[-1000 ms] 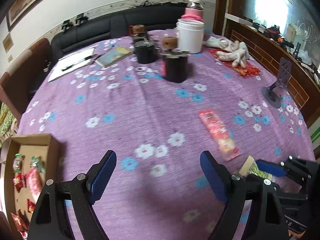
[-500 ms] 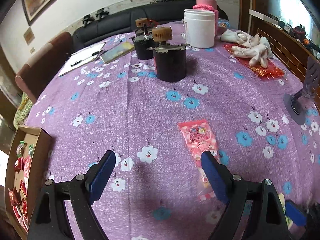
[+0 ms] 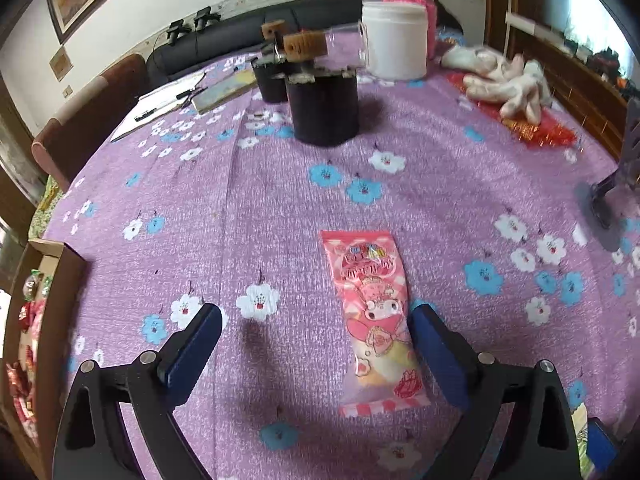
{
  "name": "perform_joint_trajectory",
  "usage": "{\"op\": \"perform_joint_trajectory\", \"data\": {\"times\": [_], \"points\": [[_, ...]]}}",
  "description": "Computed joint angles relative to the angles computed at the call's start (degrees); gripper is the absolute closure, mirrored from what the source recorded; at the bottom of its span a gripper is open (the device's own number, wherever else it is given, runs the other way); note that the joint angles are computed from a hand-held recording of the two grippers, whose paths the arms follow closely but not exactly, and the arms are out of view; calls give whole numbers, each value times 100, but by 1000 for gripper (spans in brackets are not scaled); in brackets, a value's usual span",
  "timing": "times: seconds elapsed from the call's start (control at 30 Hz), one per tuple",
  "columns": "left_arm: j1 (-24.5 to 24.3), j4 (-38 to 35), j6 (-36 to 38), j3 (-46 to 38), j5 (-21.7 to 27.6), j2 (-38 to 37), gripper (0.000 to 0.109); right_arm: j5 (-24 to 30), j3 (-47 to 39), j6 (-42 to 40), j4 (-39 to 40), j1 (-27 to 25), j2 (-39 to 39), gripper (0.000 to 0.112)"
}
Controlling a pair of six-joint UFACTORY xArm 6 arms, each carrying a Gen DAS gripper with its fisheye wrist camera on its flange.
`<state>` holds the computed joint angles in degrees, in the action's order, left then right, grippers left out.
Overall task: Organize snacks
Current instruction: 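Grasp the green-wrapped candy with the right gripper while the left grasps the pink strawberry-print packet, then carry both held snacks over the cardboard tray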
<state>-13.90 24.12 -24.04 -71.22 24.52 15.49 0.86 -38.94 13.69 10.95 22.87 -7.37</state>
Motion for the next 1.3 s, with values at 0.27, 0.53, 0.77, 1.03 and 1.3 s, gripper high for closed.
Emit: {"op": "perform_joint_trajectory", "data": {"times": [0.27,0.53,0.77,1.03,1.3], "points": [[136,-1535,1455,95,-220,-36,71,-57,4,-319,426,38,-22,84],[236,-2107,2250,416,-377,-262,80,-109,15,-314,494,76,-58,84],[501,-2022,2354,825,-597,-642,80,-129,27,-227,438,131,-131,84],[1026,-976,1582,1332,-973,-1175,80,-121,-116,-35,242,273,-81,84],[1629,-1269,1951,1847,-1233,-1657,80,-30,-630,160,-51,641,281,84]]}}
